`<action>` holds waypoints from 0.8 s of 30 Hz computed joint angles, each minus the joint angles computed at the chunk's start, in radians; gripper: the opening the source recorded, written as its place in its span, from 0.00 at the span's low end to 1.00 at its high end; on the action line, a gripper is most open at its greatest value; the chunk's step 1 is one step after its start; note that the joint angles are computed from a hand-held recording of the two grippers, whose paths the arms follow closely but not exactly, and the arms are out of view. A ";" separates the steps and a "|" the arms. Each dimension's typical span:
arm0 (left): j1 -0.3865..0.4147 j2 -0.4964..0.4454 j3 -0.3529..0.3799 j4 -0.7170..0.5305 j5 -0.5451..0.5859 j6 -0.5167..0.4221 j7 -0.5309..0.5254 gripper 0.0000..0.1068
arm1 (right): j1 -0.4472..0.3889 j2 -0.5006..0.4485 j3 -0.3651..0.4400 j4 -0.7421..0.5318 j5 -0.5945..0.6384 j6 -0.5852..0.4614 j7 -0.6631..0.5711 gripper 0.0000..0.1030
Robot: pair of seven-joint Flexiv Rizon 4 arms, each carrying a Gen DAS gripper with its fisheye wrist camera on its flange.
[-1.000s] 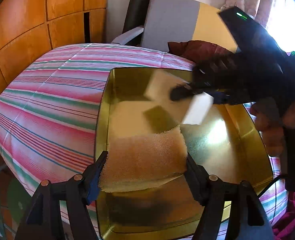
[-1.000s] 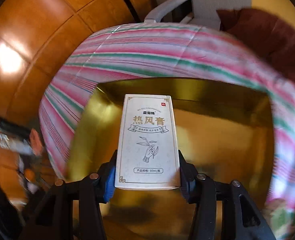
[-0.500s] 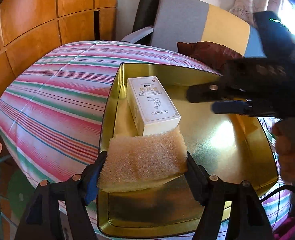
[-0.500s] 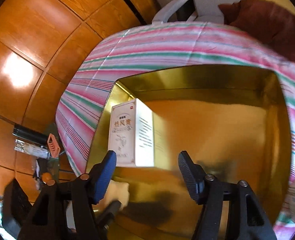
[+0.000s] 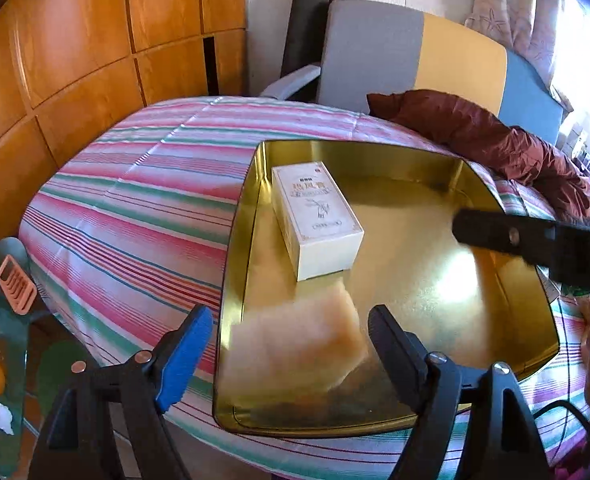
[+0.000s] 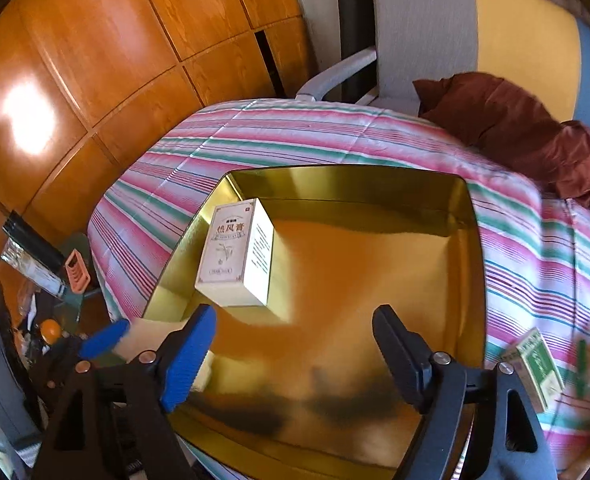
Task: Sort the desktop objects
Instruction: 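Lower the yellow sponge into the gold tray and open the left tool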
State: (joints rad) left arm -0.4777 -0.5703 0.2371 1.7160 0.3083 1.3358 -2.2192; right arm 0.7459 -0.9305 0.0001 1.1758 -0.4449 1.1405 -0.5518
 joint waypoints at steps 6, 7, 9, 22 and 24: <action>-0.016 0.024 0.021 0.014 0.022 0.006 -0.032 0.77 | 0.060 0.072 -0.096 0.129 -0.096 0.037 0.093 0.83; -0.015 0.028 0.021 0.014 0.025 0.008 -0.037 0.77 | 0.070 0.084 -0.111 0.149 -0.118 0.037 0.111 0.83; -0.027 0.037 0.036 0.018 0.042 0.018 -0.059 0.77 | 0.085 0.104 -0.132 0.184 -0.161 0.040 0.147 0.83; 0.029 0.065 -0.014 0.084 -0.031 0.168 -0.028 0.76 | 0.088 0.255 -0.164 0.412 -0.433 0.004 0.396 0.91; 0.044 0.064 -0.038 0.092 -0.067 0.183 0.012 0.76 | 0.073 0.282 -0.154 0.452 -0.467 -0.002 0.443 0.91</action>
State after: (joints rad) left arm -0.4332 -0.5065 0.1988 1.8076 0.2408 1.5190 -2.2075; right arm 0.8185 -0.6483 -0.1541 1.6277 -0.9117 1.1385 -0.1083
